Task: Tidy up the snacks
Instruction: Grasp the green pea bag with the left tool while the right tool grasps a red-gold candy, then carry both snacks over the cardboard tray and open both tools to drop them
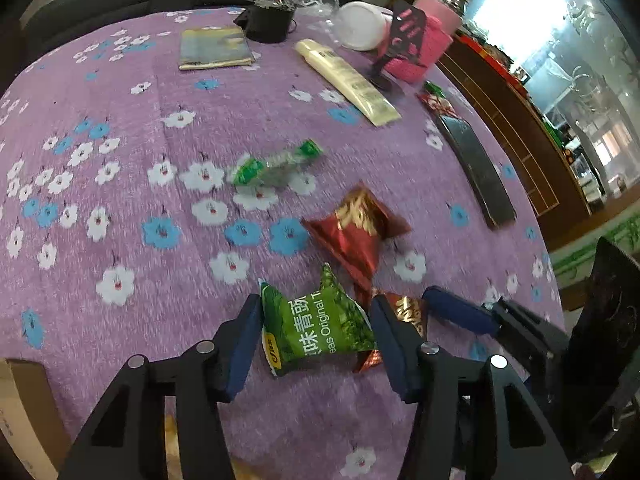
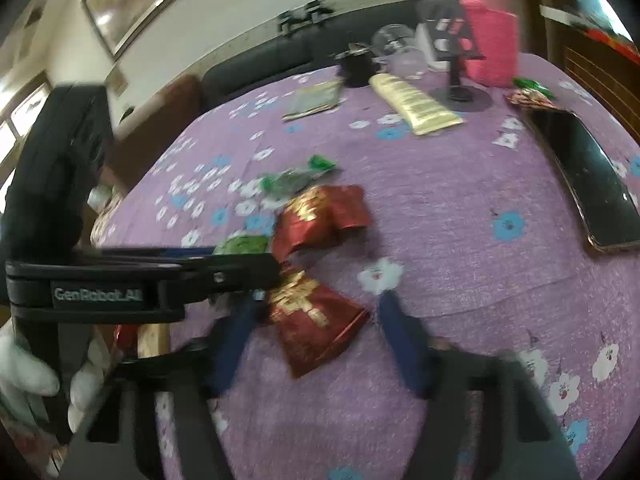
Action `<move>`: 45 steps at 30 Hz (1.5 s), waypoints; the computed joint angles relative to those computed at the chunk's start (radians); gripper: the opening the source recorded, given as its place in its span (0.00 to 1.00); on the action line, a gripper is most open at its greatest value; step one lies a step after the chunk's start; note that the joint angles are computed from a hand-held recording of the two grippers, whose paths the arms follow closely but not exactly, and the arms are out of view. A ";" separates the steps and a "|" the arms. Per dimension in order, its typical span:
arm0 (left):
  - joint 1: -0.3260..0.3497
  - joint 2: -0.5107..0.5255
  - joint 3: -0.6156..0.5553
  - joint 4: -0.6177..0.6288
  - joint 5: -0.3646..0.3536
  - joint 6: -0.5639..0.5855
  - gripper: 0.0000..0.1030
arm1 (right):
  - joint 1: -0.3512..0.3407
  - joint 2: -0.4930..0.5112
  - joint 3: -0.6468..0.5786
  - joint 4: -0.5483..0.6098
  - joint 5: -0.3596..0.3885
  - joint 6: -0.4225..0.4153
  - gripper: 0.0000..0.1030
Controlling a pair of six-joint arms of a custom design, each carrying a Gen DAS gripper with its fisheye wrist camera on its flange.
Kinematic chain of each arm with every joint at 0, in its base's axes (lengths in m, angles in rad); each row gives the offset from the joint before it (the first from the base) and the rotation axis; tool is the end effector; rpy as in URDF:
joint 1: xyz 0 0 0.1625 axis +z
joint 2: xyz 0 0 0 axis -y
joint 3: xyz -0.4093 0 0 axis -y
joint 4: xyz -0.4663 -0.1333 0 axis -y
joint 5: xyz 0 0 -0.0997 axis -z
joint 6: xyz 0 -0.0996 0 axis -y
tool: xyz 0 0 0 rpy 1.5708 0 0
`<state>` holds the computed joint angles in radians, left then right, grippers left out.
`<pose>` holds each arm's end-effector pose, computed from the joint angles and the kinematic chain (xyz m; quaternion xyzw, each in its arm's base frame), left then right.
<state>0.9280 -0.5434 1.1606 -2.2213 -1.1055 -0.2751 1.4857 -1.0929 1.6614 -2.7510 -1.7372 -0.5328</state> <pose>-0.3570 -0.7736 0.0186 0.1741 0.9572 -0.1167 0.1995 0.0553 -0.7266 0.2517 0.1866 -0.9321 0.2618 0.1667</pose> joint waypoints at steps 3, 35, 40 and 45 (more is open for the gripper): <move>-0.007 -0.035 0.052 0.006 -0.010 0.007 0.53 | 0.016 -0.019 0.018 0.007 -0.060 -0.023 0.52; -0.130 -0.200 0.342 -0.084 0.216 -0.037 0.41 | -0.034 -0.068 0.011 0.083 0.052 0.147 0.52; -0.187 -0.372 0.525 -0.193 0.270 -0.107 0.41 | -0.030 -0.085 0.042 0.044 0.114 0.104 0.52; -0.241 -0.591 0.728 -0.283 0.349 -0.218 0.41 | -0.022 -0.097 0.075 0.006 0.146 0.073 0.53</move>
